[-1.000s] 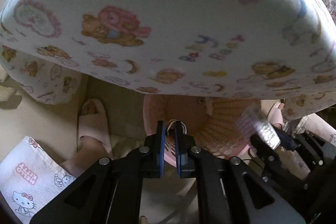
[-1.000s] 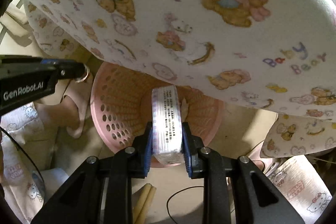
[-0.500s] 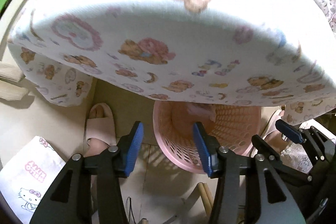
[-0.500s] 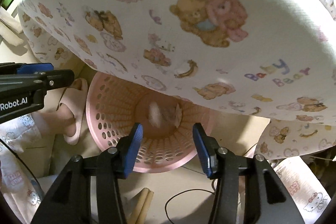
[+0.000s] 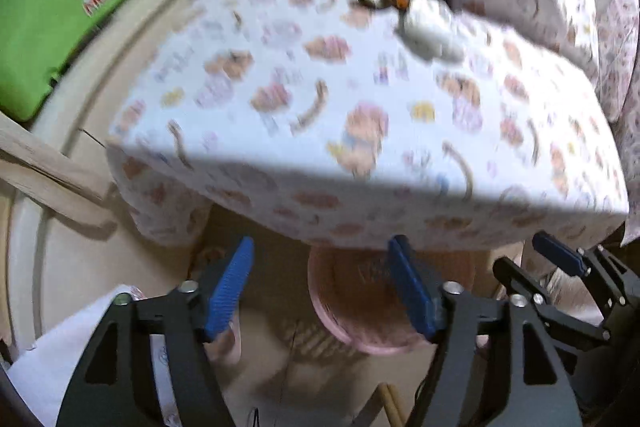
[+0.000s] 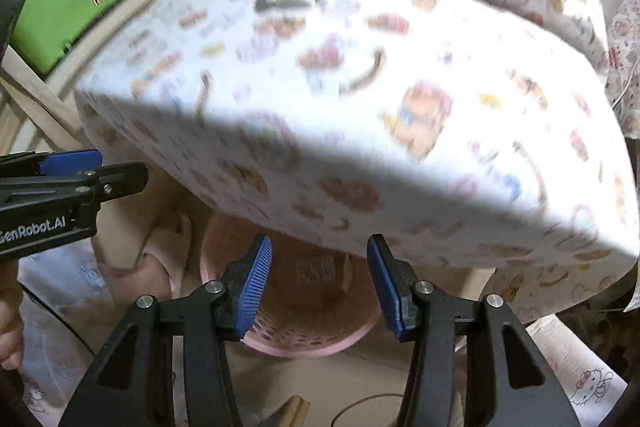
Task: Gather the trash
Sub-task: 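Raise both open tools back toward the remaining tissue on the table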
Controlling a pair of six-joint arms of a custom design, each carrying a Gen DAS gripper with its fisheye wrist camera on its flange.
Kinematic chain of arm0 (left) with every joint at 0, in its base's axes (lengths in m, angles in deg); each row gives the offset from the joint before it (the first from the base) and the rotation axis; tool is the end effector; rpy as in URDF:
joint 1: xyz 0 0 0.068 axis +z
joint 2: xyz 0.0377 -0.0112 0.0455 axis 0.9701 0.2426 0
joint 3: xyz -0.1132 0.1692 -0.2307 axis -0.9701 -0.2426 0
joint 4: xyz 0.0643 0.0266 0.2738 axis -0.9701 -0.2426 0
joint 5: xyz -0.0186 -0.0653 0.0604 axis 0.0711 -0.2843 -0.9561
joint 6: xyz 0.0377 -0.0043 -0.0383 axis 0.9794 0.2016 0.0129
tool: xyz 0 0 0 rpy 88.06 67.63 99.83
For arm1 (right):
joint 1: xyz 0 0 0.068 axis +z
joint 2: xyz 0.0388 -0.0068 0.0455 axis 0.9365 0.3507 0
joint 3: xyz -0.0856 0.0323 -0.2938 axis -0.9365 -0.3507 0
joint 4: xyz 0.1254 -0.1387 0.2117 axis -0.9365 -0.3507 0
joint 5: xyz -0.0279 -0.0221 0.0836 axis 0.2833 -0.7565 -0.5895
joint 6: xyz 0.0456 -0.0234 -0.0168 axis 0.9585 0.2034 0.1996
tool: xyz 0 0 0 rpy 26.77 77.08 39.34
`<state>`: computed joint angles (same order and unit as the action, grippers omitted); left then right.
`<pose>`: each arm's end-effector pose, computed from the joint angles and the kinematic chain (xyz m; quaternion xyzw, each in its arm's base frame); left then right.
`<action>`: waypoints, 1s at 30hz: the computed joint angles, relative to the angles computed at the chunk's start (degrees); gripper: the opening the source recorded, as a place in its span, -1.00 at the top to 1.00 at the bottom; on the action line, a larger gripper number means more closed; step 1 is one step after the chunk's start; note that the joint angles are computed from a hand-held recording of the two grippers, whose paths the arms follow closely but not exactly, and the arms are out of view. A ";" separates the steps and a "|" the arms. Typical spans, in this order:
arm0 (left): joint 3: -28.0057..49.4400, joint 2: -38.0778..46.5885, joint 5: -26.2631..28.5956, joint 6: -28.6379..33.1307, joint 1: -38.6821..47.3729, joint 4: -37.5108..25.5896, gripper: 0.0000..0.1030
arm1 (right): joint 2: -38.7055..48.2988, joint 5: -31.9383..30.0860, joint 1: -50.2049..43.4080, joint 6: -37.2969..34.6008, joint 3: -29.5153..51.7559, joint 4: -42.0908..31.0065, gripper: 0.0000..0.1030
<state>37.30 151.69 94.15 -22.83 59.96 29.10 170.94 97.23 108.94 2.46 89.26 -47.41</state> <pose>0.3578 -0.1068 0.2022 0.2853 0.9380 -0.0563 0.1886 0.2361 0.1776 0.1682 0.2087 0.9519 -0.0206 0.2234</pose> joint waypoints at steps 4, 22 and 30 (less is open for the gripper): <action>-0.08 -1.52 0.95 -1.58 0.98 2.34 -0.48 | -1.91 0.98 0.45 -0.02 0.94 -0.93 -0.03; 7.52 -3.74 5.14 -3.71 -0.46 8.57 -0.48 | -10.70 8.96 2.14 -0.86 1.47 -3.91 -0.03; 12.52 -1.38 5.79 -3.12 -2.24 8.25 -0.20 | -14.46 15.17 -0.26 -1.95 2.16 -8.47 -0.03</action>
